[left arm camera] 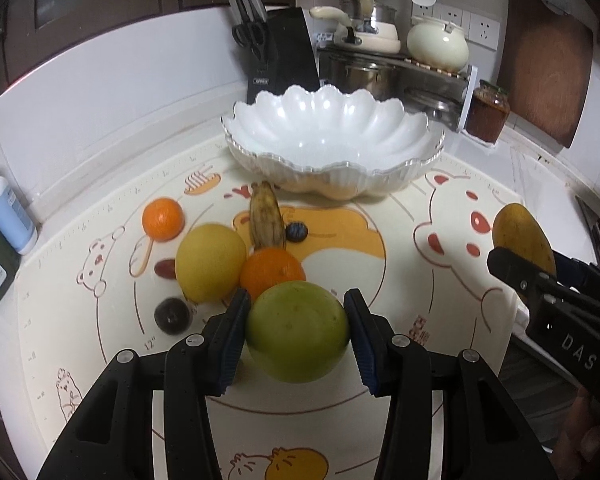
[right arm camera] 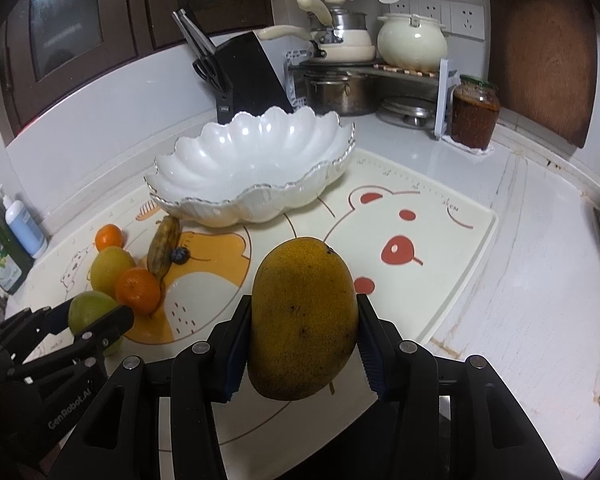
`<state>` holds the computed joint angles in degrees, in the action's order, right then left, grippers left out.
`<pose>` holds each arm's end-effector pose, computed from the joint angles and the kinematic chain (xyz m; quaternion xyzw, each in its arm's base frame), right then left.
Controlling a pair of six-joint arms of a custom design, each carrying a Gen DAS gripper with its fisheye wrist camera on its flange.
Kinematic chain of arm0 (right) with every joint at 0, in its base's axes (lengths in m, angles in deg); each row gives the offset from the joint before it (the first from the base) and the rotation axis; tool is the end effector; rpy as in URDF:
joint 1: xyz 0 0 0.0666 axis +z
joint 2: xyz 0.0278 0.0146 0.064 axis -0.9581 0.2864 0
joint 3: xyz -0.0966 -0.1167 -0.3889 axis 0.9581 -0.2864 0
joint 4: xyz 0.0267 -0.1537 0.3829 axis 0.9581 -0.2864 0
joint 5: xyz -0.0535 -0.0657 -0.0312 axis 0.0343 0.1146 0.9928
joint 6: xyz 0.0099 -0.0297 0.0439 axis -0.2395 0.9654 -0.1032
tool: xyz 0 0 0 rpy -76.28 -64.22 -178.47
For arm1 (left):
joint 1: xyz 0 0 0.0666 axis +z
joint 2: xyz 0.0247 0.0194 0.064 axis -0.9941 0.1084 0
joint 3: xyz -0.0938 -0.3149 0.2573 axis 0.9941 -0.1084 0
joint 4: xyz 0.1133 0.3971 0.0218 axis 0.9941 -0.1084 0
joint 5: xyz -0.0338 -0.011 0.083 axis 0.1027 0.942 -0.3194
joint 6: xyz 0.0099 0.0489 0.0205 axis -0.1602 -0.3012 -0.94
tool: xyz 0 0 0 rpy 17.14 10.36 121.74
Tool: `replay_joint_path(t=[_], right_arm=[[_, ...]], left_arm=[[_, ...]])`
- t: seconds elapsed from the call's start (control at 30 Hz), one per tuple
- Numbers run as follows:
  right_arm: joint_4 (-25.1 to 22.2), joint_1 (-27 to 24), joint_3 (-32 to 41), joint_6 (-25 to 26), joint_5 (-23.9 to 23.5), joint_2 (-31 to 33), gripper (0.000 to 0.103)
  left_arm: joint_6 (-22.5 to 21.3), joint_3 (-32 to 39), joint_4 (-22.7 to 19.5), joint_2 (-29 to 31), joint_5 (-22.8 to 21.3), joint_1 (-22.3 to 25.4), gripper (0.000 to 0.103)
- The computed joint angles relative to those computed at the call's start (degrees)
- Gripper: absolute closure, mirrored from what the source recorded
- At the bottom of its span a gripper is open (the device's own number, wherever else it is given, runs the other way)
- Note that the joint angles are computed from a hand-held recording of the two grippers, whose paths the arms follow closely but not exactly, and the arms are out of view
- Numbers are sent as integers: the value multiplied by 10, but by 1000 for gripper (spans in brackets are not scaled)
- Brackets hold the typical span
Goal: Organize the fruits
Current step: 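Grasp the green apple with the left gripper while the right gripper holds the mango, then drop the mango and green apple into the white bowl with both grippers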
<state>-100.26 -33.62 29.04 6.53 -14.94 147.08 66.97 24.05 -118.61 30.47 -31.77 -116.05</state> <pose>0.3197 0.2528 0.3992 -0.0898 0.9131 0.0875 0.3880 0.2982 -0.1715 0.4066 -0.0427 0.9299 0.0169 0.3650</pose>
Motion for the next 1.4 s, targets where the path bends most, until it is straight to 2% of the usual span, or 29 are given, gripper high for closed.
replay_joint_path(t=[0.33, 0.63, 0.83, 1.03, 1.4], right_arm=[[11, -16, 33, 26, 3, 12, 54], [20, -39, 88, 57, 6, 50, 54], [18, -53, 144, 70, 1, 96, 54], [9, -65, 199, 81, 5, 146, 54], [-21, -87, 269, 90, -2, 221, 54]], left_arm=[[-28, 41, 17, 19, 11, 21, 56], [-72, 91, 50, 57, 9, 58, 56], [-101, 131, 69, 100, 38, 95, 56], [-111, 165, 82, 146, 73, 129, 56], [-129, 198, 94, 194, 101, 161, 56]])
